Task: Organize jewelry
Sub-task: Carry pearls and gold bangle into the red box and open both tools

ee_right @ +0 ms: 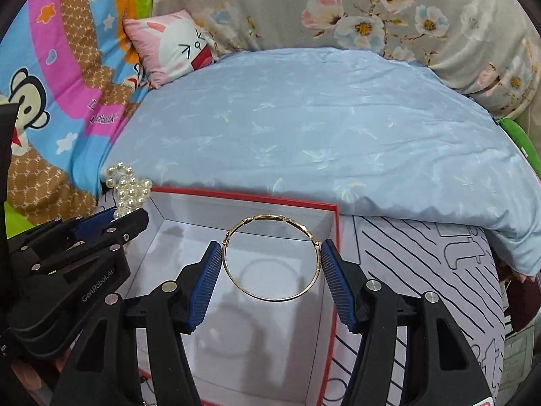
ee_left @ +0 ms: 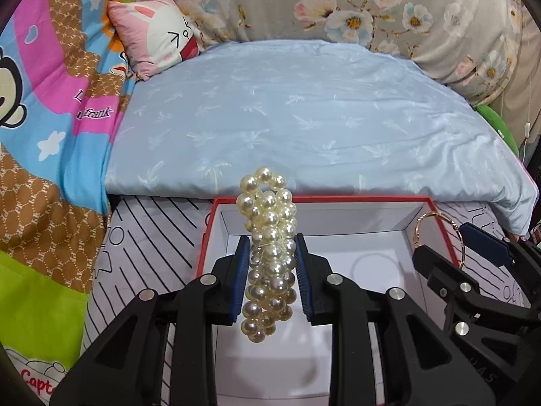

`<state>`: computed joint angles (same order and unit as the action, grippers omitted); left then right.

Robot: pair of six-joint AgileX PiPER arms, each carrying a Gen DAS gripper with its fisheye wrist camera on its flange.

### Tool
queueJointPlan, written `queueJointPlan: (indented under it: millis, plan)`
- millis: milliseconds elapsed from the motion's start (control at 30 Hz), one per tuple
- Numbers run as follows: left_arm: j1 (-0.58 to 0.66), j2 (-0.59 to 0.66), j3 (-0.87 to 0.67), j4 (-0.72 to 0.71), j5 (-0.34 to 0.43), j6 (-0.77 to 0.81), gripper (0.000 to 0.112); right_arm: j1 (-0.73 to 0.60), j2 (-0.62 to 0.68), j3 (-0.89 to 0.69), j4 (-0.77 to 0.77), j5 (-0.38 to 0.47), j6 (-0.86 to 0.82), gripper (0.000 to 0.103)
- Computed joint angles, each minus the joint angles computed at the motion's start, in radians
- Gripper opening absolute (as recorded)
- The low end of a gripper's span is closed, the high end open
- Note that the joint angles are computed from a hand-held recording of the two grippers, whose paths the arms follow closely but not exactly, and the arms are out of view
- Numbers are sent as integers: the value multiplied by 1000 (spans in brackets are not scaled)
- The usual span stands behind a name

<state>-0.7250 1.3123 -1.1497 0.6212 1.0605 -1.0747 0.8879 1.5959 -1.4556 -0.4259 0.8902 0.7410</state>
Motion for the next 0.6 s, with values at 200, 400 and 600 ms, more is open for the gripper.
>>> queueJointPlan:
  millis: [200, 400, 600]
  plan:
    - [45, 45, -3, -37, -44, 47, 26, -23, 59, -46, 39, 9, -41, 59]
    - [78, 67, 0, -65, -69, 73, 27, -28, 85, -46, 34, 8, -38, 59]
    - [77, 73, -11, -41, -68, 67, 28, -43, 83, -23, 33, -14, -19, 60]
